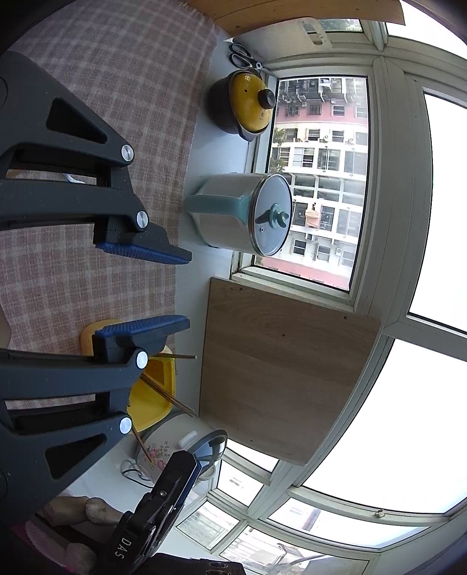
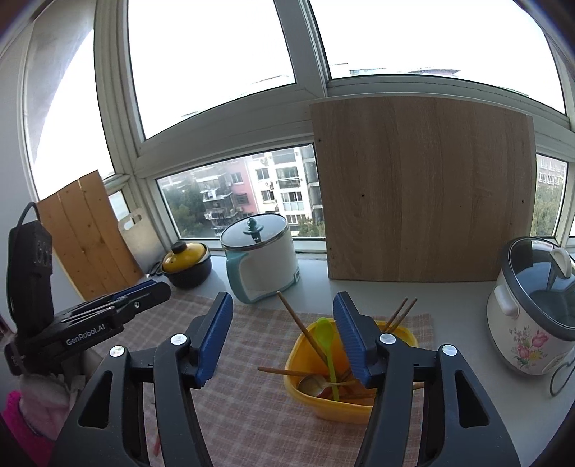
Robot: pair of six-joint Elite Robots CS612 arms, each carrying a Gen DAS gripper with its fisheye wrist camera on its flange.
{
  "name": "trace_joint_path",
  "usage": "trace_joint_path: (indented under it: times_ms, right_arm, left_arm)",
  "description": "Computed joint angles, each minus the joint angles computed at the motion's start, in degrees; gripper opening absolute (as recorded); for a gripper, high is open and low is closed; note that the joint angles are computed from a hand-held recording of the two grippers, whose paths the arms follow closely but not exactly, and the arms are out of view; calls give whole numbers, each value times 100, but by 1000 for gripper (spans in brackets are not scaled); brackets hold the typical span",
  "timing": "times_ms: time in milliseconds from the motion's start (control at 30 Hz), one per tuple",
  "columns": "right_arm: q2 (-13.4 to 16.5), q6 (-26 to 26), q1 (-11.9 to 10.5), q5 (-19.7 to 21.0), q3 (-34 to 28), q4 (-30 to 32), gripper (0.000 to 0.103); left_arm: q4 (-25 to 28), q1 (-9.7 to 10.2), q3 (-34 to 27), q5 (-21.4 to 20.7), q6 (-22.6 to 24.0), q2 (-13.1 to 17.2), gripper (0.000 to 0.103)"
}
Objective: Organize utensils
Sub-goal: 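Move both tools down to the chopstick and fork on the cloth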
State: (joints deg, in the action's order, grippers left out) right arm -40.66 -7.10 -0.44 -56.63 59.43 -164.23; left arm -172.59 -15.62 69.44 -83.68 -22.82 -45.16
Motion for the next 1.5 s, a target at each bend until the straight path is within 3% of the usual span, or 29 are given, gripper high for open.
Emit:
trace_joint_path:
  times_ms: [433,800,1233,1500]
  right_arm:
    - [78,-478,416,94,-66,649,59]
    - [485,-622,638,106,-607,1940,59]
    - [1296,-348,718,200,-1831,3896,59]
    - [1721,-30,721,378,-2493,4618,45]
  left_arm:
    - [355,483,563,-174,-160,-216,29]
    - [1143,821,512,-1040,-559,2,29]
    - [1871,888,222,-1676,-676,376,29]
    - [2158,854,61,-1665,-659,510,29]
